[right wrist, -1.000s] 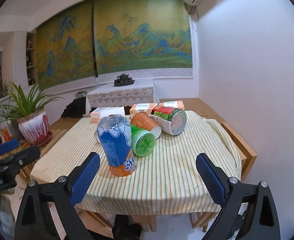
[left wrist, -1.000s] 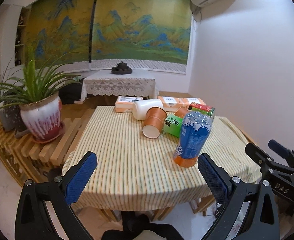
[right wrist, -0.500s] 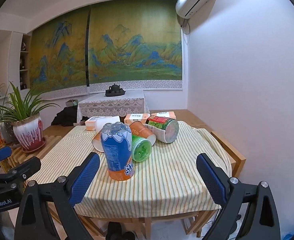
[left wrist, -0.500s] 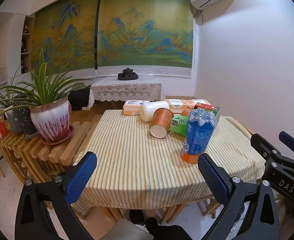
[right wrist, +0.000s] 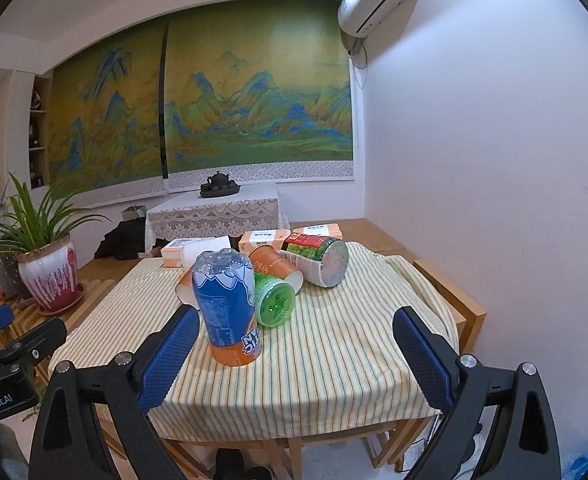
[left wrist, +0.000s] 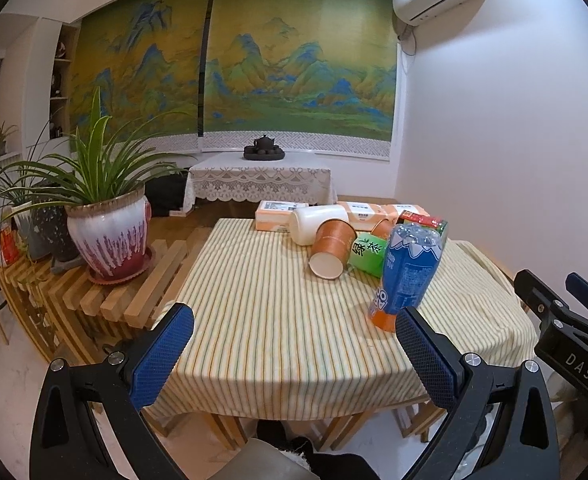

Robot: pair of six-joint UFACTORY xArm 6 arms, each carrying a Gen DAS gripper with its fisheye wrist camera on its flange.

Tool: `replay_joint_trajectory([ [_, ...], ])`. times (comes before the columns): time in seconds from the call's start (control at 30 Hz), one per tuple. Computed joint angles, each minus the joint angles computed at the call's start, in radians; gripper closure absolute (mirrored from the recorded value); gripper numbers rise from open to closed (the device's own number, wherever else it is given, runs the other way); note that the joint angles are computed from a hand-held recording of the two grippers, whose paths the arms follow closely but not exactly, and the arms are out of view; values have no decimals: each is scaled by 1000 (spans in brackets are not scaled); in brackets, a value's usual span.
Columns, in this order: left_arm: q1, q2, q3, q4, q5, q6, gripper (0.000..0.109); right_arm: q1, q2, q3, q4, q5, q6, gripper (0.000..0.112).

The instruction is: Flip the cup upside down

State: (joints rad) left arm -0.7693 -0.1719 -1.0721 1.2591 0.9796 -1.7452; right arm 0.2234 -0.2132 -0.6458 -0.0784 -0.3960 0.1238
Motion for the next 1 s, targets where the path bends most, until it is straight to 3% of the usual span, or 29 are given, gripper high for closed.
replay_joint_trajectory([
  [1.0,3,7,-6,-8,-3,4,6,-21,3,-3,-90,-10,75,16],
])
